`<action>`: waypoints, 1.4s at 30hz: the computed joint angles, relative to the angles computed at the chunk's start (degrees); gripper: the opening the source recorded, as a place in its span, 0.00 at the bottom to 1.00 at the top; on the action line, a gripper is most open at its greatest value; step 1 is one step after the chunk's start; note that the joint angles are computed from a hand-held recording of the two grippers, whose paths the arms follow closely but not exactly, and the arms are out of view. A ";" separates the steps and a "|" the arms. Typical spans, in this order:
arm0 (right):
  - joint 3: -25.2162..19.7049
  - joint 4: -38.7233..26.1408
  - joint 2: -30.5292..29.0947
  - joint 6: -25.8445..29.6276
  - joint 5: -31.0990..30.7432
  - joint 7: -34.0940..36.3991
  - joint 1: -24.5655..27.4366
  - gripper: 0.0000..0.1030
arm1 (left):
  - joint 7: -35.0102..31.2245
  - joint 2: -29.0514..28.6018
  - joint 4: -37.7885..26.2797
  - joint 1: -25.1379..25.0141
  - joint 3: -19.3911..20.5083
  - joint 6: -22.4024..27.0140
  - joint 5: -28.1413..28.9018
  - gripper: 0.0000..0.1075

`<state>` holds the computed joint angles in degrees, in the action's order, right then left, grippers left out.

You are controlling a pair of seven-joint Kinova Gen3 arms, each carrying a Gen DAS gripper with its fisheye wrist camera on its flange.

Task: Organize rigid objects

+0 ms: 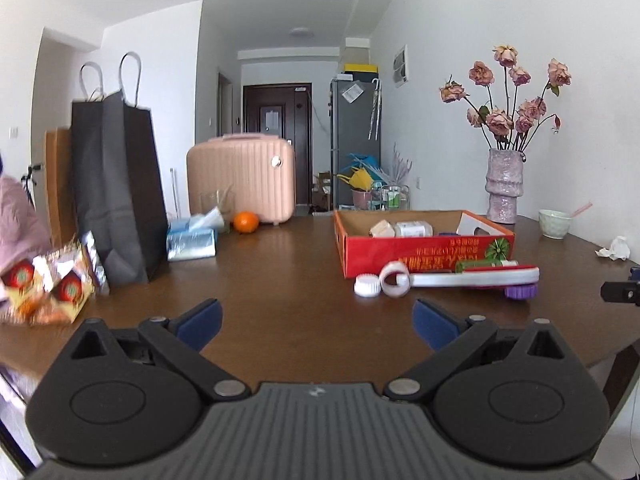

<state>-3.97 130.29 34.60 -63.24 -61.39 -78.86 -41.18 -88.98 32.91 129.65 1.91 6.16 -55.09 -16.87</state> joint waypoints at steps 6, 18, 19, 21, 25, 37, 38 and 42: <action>1.29 -0.69 1.78 2.64 -5.00 3.66 -3.24 1.00 | 3.56 0.31 -4.94 1.70 -0.93 10.19 -2.60 0.96; 1.24 -2.34 5.18 5.93 4.09 -4.46 3.52 0.95 | -1.37 4.01 -11.86 3.37 2.03 20.32 1.06 0.96; 1.62 -2.86 4.89 7.88 5.69 -3.90 4.62 0.91 | -1.19 4.25 -13.15 3.71 2.29 21.70 1.69 0.96; 2.52 -4.10 4.69 11.06 8.62 -3.45 6.58 0.89 | -0.97 4.94 -15.83 4.16 2.82 24.06 2.27 0.96; 4.54 -8.27 5.03 17.05 11.94 -2.72 9.90 0.85 | -0.80 7.20 -22.96 6.25 3.21 29.81 4.97 0.96; 14.74 -25.98 10.03 38.54 11.33 4.01 13.39 0.74 | -6.19 18.26 -50.95 11.66 0.76 47.37 13.99 0.88; 15.93 -26.79 10.53 39.38 10.54 4.44 12.78 0.74 | -6.32 19.38 -53.43 11.68 1.02 49.00 13.81 0.87; 17.42 -28.48 11.47 40.61 10.79 3.53 12.80 0.63 | -7.28 23.11 -60.51 14.32 -1.85 51.71 14.41 0.78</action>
<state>13.45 101.81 46.07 -22.64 -50.60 -75.33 -28.37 -96.27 56.01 69.14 16.23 4.31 -3.38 -2.45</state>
